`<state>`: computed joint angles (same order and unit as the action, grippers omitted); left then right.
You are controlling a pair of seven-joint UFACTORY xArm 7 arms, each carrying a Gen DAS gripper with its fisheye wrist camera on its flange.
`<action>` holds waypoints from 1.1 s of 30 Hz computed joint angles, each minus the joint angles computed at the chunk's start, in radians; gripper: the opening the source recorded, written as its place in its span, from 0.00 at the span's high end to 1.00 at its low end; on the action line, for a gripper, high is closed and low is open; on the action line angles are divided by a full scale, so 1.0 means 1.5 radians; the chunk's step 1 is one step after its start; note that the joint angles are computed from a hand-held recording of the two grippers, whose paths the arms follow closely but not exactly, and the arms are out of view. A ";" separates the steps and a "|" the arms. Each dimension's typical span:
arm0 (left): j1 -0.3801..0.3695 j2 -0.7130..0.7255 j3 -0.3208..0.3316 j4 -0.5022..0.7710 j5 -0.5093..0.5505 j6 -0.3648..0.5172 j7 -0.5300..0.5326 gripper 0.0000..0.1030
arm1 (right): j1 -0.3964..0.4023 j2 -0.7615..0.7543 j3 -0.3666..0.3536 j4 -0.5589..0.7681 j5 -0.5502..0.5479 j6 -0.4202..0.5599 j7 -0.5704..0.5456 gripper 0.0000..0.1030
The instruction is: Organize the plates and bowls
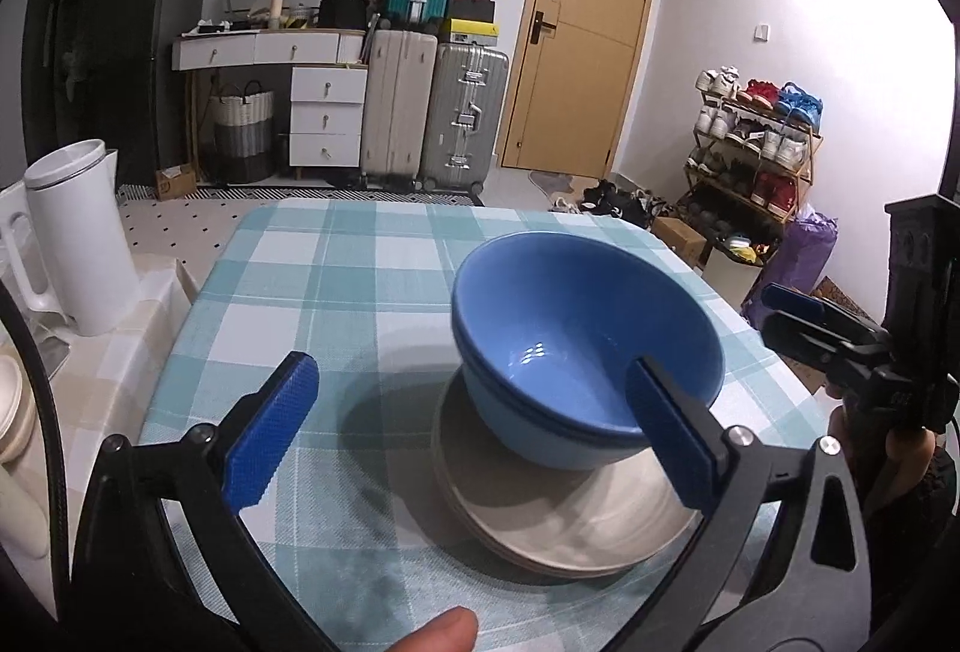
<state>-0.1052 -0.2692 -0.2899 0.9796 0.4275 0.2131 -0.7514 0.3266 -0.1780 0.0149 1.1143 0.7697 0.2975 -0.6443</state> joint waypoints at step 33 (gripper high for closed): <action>0.228 -0.103 -0.217 -0.191 -0.062 -0.203 0.030 0.01 | 0.143 -0.109 -0.067 -0.166 0.270 -0.066 -0.337 0.01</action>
<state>0.2368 -0.4232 -0.6151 0.6924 0.3352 -0.0920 -0.7061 0.5404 -0.3412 -0.0858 0.8647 1.1749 0.1982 -1.1504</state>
